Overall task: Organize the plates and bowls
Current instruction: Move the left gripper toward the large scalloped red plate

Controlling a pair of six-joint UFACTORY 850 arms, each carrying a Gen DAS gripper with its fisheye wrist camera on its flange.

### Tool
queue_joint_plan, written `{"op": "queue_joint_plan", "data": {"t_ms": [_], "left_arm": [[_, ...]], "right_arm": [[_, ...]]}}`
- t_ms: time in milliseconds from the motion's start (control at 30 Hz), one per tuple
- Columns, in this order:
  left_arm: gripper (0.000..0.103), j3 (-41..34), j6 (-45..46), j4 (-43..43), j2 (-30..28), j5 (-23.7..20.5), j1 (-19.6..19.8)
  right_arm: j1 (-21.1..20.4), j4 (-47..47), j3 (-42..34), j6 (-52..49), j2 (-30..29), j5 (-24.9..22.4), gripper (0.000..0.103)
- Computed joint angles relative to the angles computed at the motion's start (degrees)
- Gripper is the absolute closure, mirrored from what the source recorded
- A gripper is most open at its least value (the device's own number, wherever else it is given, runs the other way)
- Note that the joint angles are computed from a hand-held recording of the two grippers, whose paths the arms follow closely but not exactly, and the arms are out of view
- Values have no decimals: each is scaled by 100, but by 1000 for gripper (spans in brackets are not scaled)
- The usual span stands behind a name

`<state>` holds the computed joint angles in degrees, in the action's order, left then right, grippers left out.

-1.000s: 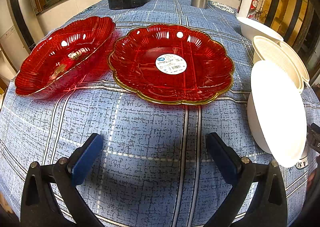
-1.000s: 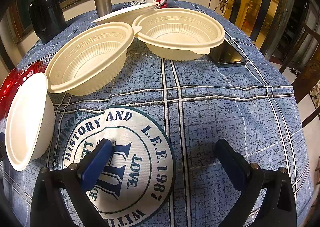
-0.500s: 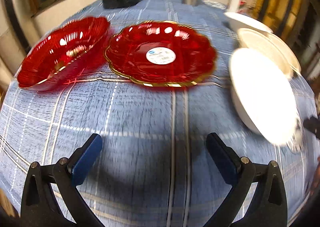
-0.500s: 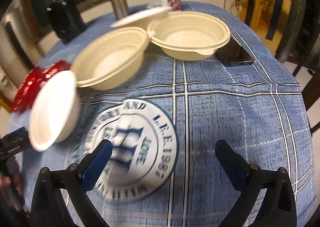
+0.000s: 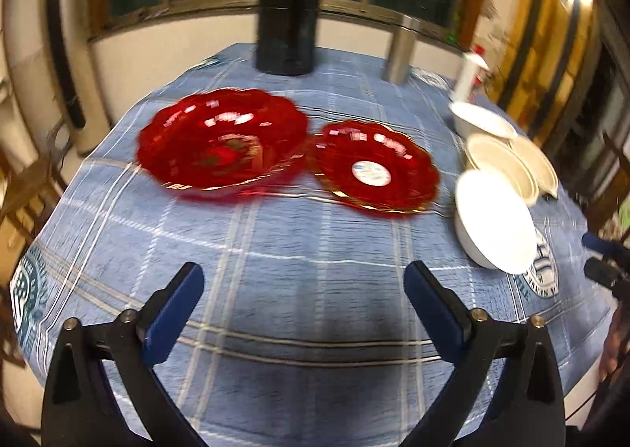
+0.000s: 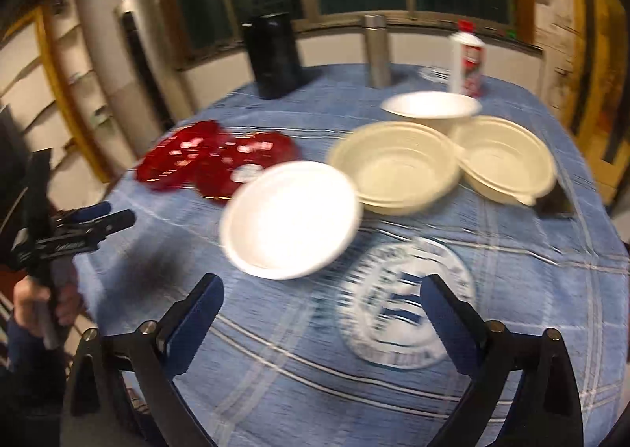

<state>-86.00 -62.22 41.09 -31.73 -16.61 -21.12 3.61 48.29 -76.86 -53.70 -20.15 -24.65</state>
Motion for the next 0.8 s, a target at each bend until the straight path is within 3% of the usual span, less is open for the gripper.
{"op": "queue_joint_plan", "data": {"t_ms": [133,200,267,367,467,633,700,800], "left_arm": [[10,377,-666,430,216,81,175],[18,532,-659,391,318,97,267],[20,621,-613,321,383,119,345],[20,629,-69,-308,432,177,495],[20,569,1108,-1472,477,313,709],[20,132,2342,-2452,302,60,945],[30,-148,2877,-2932,156,-133,1045],[37,-466,3435,-3439,-20,-371,1143]], "right_arm": [[165,-189,-232,112,-85,-282,10],[309,-427,-397,300,-131,-294,12],[423,-545,-580,420,-208,-411,17],[569,-693,-1032,591,-467,-706,20],[718,-835,-1509,879,-760,-924,20],[869,-1036,-2775,1566,-1606,-1725,28],[906,-1138,-3343,1927,-1994,-2046,39],[946,-1245,-4350,2492,-2636,-2592,41]]}}
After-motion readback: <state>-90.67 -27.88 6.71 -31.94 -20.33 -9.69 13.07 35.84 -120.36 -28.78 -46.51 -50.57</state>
